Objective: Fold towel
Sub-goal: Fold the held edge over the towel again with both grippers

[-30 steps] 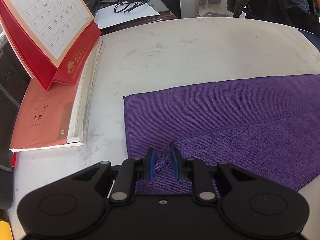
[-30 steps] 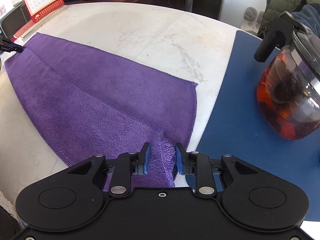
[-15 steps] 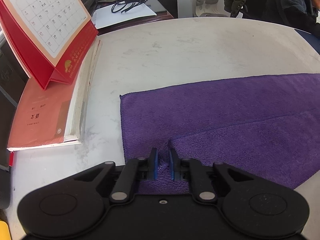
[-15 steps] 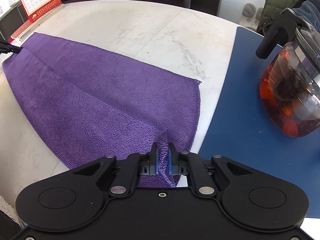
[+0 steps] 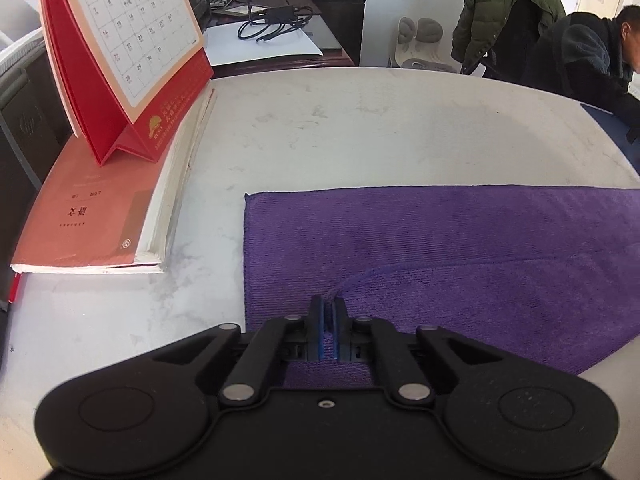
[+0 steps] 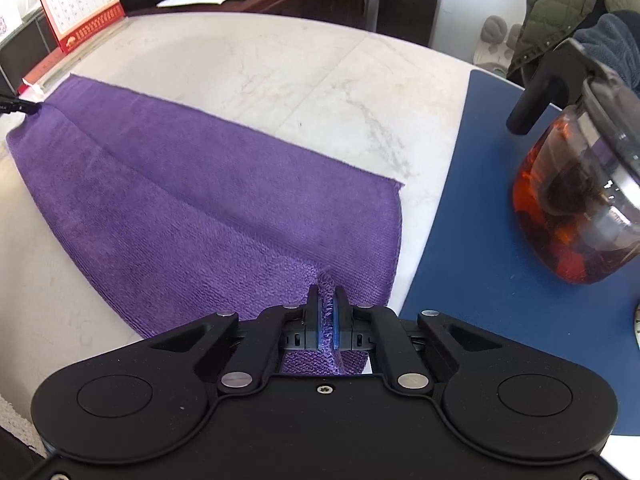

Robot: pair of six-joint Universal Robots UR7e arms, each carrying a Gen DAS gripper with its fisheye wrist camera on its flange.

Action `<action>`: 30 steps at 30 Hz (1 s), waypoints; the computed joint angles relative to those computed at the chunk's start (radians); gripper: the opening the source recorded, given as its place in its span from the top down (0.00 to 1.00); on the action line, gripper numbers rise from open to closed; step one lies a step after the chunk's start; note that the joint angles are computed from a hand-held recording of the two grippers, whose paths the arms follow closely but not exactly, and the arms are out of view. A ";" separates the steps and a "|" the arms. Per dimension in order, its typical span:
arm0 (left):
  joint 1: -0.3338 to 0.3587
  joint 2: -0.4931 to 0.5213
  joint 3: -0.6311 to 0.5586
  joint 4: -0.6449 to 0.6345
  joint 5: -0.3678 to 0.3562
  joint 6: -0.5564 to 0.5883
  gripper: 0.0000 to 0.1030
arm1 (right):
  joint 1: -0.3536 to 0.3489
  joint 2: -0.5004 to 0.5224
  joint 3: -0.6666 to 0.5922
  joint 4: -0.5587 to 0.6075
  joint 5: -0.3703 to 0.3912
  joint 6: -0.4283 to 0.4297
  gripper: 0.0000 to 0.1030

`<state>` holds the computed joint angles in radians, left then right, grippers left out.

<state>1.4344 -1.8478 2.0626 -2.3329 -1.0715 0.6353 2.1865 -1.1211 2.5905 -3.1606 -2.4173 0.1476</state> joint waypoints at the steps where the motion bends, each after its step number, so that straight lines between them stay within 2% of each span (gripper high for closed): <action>1: -0.001 -0.005 0.000 0.001 -0.006 -0.004 0.96 | 0.008 -0.002 0.000 0.000 -0.006 0.004 0.96; 9: -0.013 -0.046 0.003 -0.010 -0.049 -0.028 0.96 | 0.060 -0.009 -0.005 -0.010 -0.041 0.024 0.96; 14: -0.001 -0.064 -0.025 0.004 -0.132 -0.060 0.96 | 0.095 -0.024 -0.016 0.009 -0.069 0.041 0.96; 20: -0.015 -0.066 -0.044 -0.001 -0.137 -0.060 0.96 | 0.122 -0.036 -0.031 0.023 -0.095 0.040 0.96; 30: -0.018 -0.036 -0.070 -0.017 -0.137 -0.048 0.96 | 0.113 -0.028 -0.060 -0.023 -0.111 -0.043 0.96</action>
<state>1.4162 -1.8838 1.9928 -2.3495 -1.2082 0.5875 2.2992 -1.1486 2.5304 -3.1838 -2.5286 0.1042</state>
